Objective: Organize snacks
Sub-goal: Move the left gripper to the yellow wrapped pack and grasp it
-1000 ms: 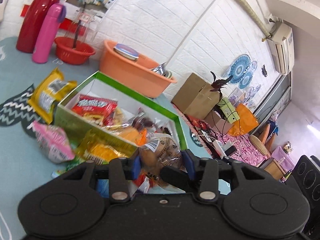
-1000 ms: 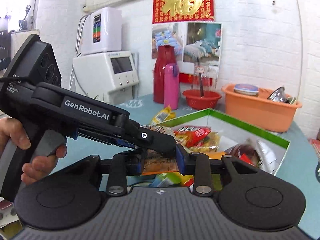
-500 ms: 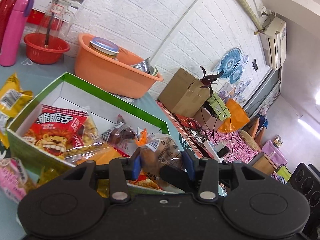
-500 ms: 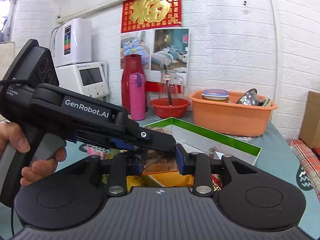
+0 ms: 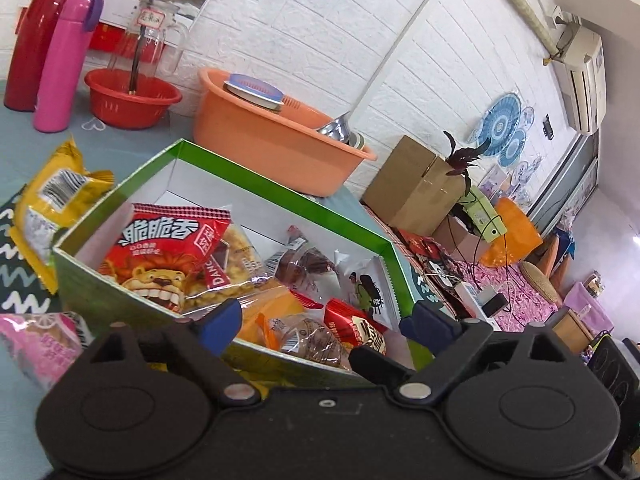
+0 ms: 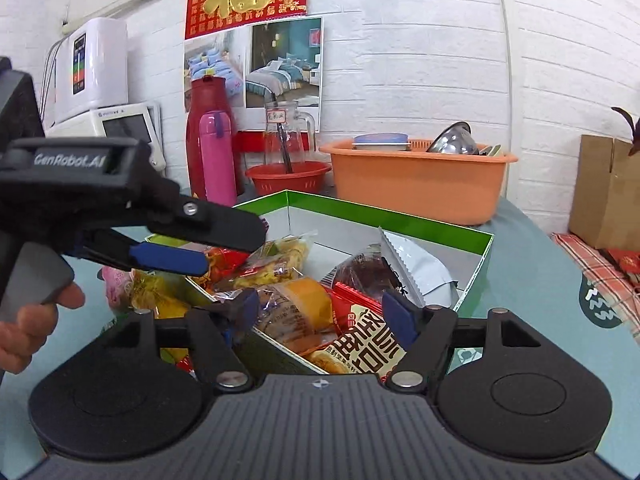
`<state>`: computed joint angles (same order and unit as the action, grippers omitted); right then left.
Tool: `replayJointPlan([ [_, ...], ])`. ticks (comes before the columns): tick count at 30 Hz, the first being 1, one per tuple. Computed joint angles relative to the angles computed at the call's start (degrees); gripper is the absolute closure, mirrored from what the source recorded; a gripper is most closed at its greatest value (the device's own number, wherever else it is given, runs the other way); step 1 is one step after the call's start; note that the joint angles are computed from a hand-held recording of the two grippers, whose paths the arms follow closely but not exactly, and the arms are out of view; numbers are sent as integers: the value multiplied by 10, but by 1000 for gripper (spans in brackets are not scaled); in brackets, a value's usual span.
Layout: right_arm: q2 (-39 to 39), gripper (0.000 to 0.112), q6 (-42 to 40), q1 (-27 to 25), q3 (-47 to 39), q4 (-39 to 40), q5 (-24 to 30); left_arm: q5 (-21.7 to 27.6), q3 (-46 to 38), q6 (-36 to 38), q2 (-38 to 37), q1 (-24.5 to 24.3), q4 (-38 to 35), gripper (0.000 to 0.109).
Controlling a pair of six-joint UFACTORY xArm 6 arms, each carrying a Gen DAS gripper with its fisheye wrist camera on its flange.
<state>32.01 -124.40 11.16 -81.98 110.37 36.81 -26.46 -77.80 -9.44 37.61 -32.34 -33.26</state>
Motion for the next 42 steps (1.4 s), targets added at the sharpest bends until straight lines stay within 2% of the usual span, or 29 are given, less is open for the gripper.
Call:
replayJointPlan([
  [5,-34,9,-32,-4,38,17,17,-50,70,-14,-49,-16,-2,6],
  [13,-99,9,2,-19,109,-16,64,-122,186,32,-127,-67,-118,6],
  [18,-129,9,4,-21,145,-47,89,-172,269,2,-159,-91,-177,6],
  [23,-136,9,-2,3,157,-69,84,-184,328,-46,-181,-94,-194,6],
  [26,-128,9,-4,21,153,-85,74,-198,347,-77,-187,-90,-174,6],
  [28,-119,9,-6,35,143,-91,52,-198,360,-112,-192,-78,-123,6],
  [30,-107,16,-7,45,131,-95,33,-197,359,-140,-189,-64,-68,6],
  [36,-70,24,18,62,90,-91,-13,-168,287,-179,-137,-21,51,6],
  [38,-66,24,20,61,86,-94,-9,-152,251,-173,-115,-12,60,6],
  [42,-78,24,-14,59,98,-73,-20,-128,189,-100,-82,-9,16,6],
])
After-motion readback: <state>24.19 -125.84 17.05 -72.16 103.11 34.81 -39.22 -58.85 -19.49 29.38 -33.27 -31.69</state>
